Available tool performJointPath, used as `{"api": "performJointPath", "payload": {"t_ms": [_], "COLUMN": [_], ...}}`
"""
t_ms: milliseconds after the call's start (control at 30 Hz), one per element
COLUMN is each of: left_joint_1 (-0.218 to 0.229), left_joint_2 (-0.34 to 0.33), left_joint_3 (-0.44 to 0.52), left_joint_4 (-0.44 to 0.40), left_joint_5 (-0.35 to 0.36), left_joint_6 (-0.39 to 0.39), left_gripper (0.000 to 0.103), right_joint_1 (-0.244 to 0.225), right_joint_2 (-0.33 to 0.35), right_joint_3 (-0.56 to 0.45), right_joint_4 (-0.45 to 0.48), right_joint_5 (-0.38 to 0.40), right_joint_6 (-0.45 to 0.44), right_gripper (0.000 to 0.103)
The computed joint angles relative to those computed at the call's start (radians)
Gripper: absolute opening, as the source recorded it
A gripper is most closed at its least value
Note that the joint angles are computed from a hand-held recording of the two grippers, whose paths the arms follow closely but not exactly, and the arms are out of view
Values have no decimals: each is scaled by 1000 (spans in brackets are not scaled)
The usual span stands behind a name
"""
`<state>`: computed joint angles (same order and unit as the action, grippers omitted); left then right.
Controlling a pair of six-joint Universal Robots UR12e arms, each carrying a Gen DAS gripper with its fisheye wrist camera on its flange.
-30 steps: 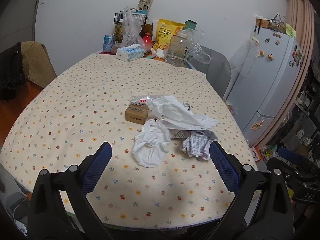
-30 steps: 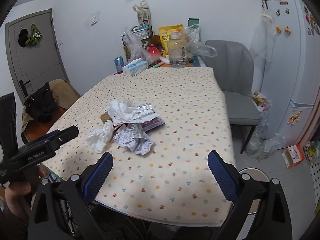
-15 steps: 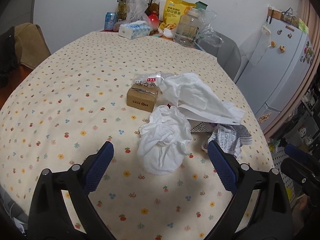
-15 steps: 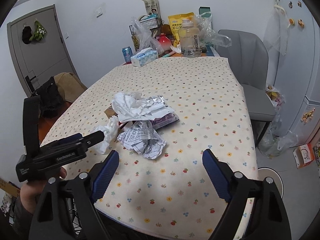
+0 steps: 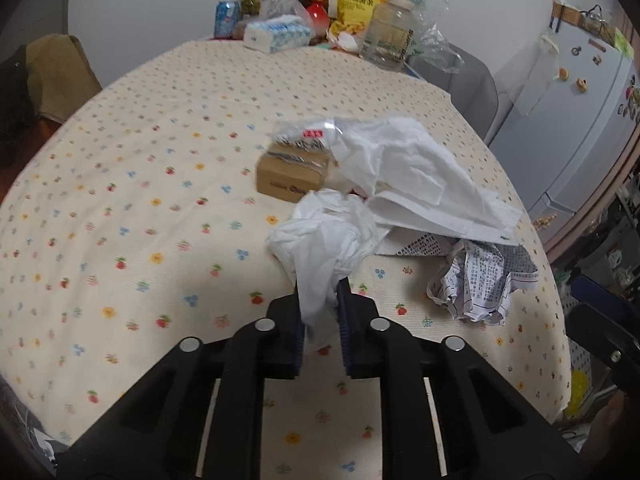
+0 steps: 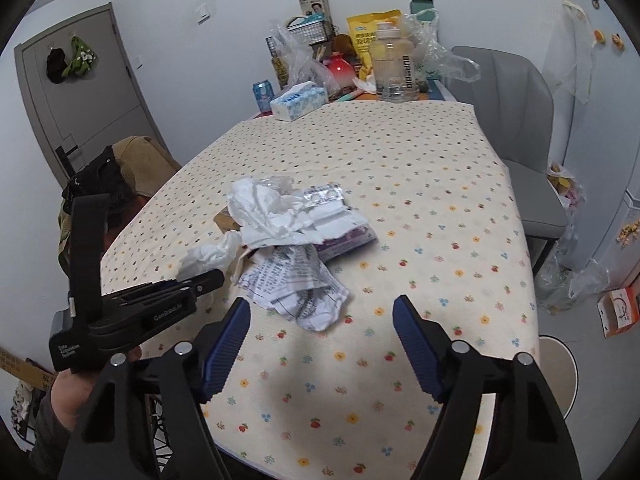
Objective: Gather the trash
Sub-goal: 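Grasp the white crumpled tissue with the left tool while the right tool grasps the crumpled printed paper, then carry the tissue and printed paper in both tools over the beige trash bin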
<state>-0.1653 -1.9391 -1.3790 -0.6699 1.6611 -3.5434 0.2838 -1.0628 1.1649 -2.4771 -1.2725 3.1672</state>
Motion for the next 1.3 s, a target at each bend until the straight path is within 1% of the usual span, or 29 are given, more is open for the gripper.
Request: {"api": "performJointPath", "payload": {"t_ms": [67,167,200,233,267,300,333,433,600,833,1067,1300], "left_joint_1": [4,7,8,8,9,9,8,2,-14,-43,-76,-105], "left_joint_2": [13,30,35,37,40,42,43,45,42,19,-22,-80], "left_joint_3": [-14,-30,-34,-36,-38,-39,-39,-38,-29,11,77,166], "left_joint_4": [16,33,39,43,46,48,50,63,87,92,82,51], "left_joint_5": [5,22,25,27,27,27,26,24,8,-17,-37,-65], "left_joint_6": [-8,-18,-19,-19,-20,-20,-20,-10,14,59,112,156], "left_gripper": [14,14,14,14,14,14,14,14,14,14,14,14], "right_joint_1": [4,8,10,13,15,15,14,10,-4,-36,-72,-109], "right_joint_2": [13,35,42,49,54,58,57,39,-1,-57,-99,-129], "right_joint_3": [-22,-54,-64,-74,-83,-92,-90,-59,-5,77,138,186], "right_joint_4": [15,31,35,47,63,84,85,44,5,-70,-132,-176], "right_joint_5": [10,26,27,25,25,30,31,31,20,1,-33,-69], "right_joint_6": [-3,6,7,3,-2,-5,-1,11,32,82,133,177], "right_gripper": [59,52,46,35,26,11,8,4,3,3,3,3]}}
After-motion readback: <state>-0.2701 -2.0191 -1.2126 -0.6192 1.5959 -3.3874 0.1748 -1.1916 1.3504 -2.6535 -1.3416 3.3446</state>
